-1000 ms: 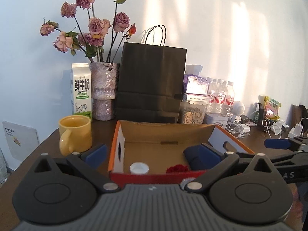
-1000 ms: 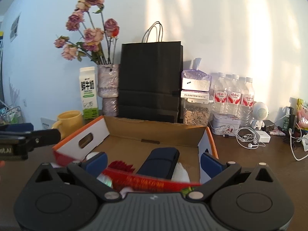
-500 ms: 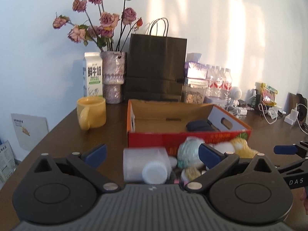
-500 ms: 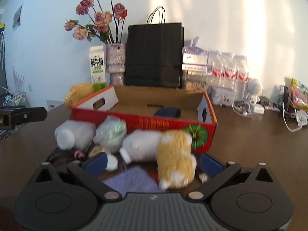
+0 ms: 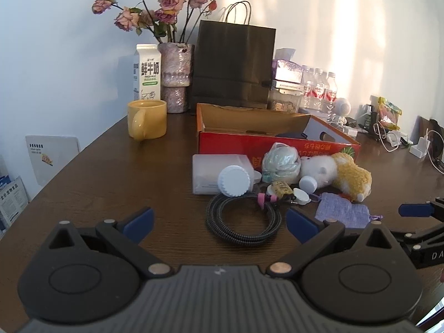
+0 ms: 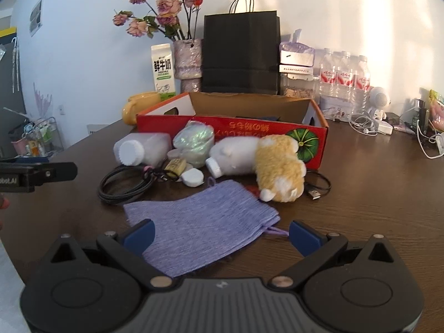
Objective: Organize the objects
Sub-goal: 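Move both tools back to the table, right tool toward the purple pouch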
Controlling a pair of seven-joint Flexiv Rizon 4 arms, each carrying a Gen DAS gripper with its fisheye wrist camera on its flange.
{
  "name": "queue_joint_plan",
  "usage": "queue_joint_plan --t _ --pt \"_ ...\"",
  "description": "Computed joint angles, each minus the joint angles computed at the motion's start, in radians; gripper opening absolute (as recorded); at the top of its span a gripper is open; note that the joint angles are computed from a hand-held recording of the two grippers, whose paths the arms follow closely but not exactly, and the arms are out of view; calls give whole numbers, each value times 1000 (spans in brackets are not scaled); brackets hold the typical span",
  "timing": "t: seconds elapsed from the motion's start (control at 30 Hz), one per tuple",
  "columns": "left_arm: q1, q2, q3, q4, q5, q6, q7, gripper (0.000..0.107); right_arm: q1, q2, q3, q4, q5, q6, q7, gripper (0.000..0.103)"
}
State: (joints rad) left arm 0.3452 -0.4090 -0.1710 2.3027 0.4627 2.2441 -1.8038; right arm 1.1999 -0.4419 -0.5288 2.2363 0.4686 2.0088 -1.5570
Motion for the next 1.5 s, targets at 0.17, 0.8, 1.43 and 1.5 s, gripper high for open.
queue_joint_plan --t 0.17,0.8,1.43,1.5 --pt "9 1 -7 -3 15 -1 -7 103 -17 -4 25 -12 -17 -3 7 103" --pt "28 -12 -22 -6 20 -20 -4 103 -121 -38 89 -60 -147 -48 87 103" --pt "28 -35 -85 -33 21 -83 42 103 -395 -53 284 -126 -327 -79 106 103" --pt "23 -40 -88 -34 11 -87 51 103 -414 -56 297 -130 -327 -69 116 103"
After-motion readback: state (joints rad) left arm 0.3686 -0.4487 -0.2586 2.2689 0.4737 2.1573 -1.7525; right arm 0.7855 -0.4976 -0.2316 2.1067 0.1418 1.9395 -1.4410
